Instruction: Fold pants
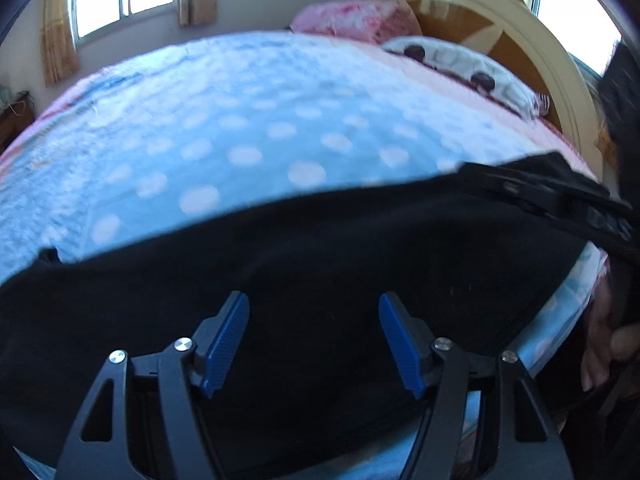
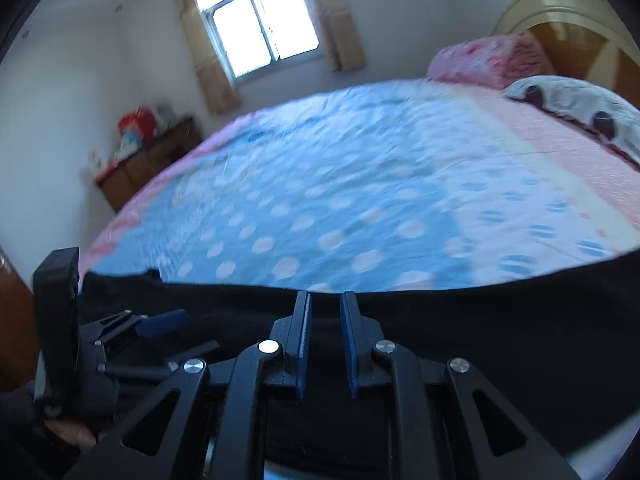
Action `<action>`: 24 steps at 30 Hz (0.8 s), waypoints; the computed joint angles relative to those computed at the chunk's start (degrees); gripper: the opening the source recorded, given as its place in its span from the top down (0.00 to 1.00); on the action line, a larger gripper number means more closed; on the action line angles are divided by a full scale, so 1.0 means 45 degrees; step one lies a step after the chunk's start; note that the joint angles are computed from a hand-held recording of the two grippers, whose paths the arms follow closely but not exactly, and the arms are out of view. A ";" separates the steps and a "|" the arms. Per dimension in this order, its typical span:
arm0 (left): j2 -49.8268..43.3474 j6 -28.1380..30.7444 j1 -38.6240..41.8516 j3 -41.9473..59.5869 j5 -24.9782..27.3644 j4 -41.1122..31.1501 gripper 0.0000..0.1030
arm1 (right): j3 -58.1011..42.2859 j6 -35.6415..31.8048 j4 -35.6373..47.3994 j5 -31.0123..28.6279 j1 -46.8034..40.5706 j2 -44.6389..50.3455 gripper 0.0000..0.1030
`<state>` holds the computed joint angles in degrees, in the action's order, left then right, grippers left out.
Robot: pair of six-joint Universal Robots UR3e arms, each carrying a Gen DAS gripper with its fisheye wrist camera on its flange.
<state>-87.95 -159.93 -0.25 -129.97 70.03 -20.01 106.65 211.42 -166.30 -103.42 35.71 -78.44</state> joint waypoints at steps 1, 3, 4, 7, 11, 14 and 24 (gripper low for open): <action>0.0089 0.0198 -0.0126 -0.0579 0.0228 0.0788 0.32 | -0.0265 -0.0025 0.0505 0.0478 -0.0314 0.0205 0.84; 0.0414 0.0706 -0.0426 -0.1266 0.0659 0.1570 0.30 | -0.0663 0.0192 0.1562 0.1452 -0.1027 0.0742 0.84; 0.0462 0.0870 -0.0597 -0.1537 0.0869 0.1877 0.30 | -0.0197 0.0287 0.1159 0.1737 -0.1430 0.0865 0.86; 0.0948 0.1137 -0.0601 -0.2314 0.0841 0.2406 0.30 | 0.2680 0.1355 -0.2616 0.2651 -0.2726 0.0120 0.88; 0.1151 0.1016 -0.0387 -0.2031 0.0589 0.1665 0.27 | 0.4328 0.2060 -0.4160 0.0051 -0.1981 -0.1537 0.84; 0.1172 0.0976 -0.0460 -0.2045 0.0750 0.1732 0.27 | 0.4455 0.0782 -0.3259 0.0664 -0.1283 -0.2343 0.84; 0.1470 0.0529 -0.0175 -0.1925 0.0383 0.1172 0.25 | 0.9094 0.4158 -0.3991 -0.1337 0.0276 -0.7331 0.82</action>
<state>-81.34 -157.55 -1.04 -138.63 71.76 -14.74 147.57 230.13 -184.26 -109.44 36.95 -111.43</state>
